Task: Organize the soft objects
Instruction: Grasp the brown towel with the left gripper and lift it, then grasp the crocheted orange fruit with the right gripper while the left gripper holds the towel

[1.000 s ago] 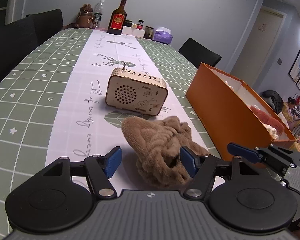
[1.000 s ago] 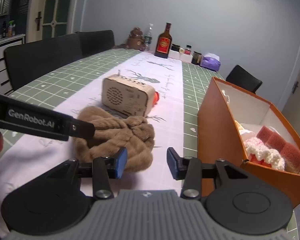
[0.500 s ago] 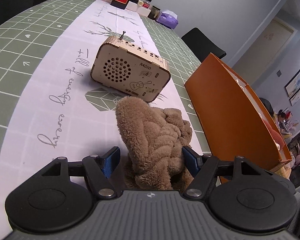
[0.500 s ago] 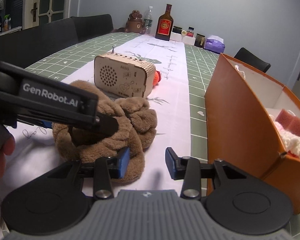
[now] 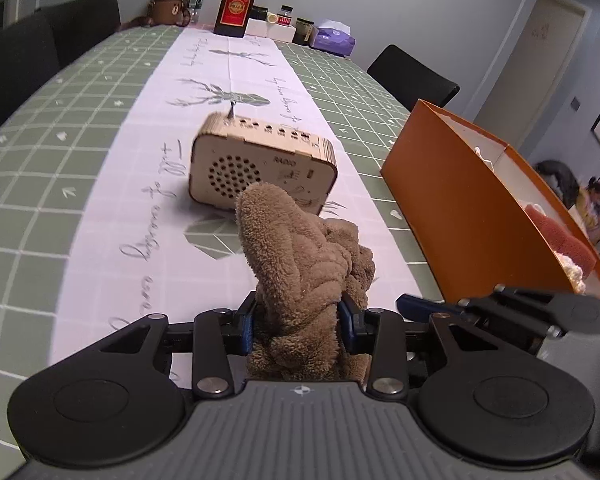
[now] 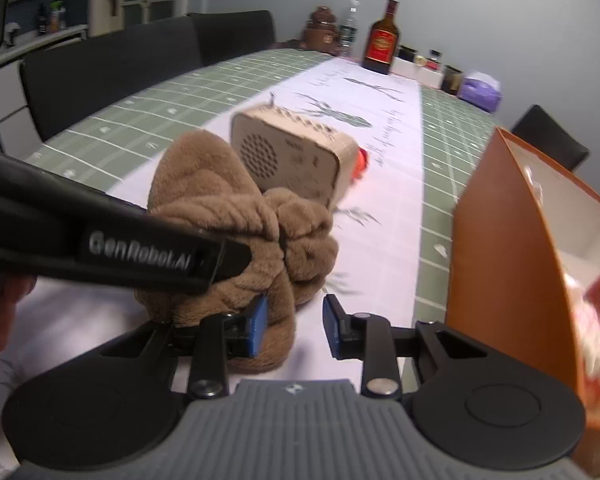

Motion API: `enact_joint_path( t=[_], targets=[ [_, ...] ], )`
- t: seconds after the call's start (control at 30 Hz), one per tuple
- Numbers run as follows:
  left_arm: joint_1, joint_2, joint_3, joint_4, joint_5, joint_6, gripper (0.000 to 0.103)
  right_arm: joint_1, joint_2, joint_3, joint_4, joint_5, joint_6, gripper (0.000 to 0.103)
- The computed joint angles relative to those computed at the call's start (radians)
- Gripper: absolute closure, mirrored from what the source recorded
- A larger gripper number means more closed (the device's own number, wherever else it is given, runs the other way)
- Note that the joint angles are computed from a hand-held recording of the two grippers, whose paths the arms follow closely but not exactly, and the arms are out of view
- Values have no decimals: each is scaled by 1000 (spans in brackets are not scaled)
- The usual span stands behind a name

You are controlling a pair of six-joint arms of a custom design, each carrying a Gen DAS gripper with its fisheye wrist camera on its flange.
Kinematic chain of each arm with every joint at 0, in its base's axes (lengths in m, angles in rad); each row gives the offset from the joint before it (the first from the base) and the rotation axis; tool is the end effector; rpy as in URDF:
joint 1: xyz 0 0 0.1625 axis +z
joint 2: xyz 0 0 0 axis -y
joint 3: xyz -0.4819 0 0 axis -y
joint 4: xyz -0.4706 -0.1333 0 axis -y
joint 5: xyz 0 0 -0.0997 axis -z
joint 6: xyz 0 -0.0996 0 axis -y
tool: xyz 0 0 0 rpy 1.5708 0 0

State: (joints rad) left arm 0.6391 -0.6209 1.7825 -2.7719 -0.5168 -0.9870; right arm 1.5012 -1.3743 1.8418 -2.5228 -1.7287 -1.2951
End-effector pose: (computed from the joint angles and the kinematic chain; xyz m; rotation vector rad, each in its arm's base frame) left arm -0.4152 -0.5825 -0.0341 -0.0909 2.3216 -1.1333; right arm 0.0723 -0.6548 0.3824 1.5043 -2.2313 0.3817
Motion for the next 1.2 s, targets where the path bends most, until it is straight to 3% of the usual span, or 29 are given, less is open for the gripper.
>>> enact_joint_path(
  t=[0.07,0.13,0.27,0.4,0.57,0.63,0.8,1.2],
  targets=[
    [-1,-20,-6,78,-1,-30,60,19,12,-49,75,-8,14,70],
    [-1,-40,-5,121,-8,-56,60,44,31,-96,125,-36,6,61],
    [4,-79,-22,258,-26,-95,60,94,85,-197,196,-95,3,59],
    [23,-101,-52,360,-86,-90,60,134,180,-348,314,-136,104,56],
    [48,-107,-111,490,-147,-77,60,165,312,-501,356,-177,201,54],
    [55,-103,-143,547,-158,-65,60,172,364,-560,387,-183,245,48],
    [87,-96,-207,633,-237,-47,60,181,487,-696,496,-226,361,49],
    [135,-71,-319,836,-345,-14,59,175,602,-798,600,-299,468,52]
  ],
)
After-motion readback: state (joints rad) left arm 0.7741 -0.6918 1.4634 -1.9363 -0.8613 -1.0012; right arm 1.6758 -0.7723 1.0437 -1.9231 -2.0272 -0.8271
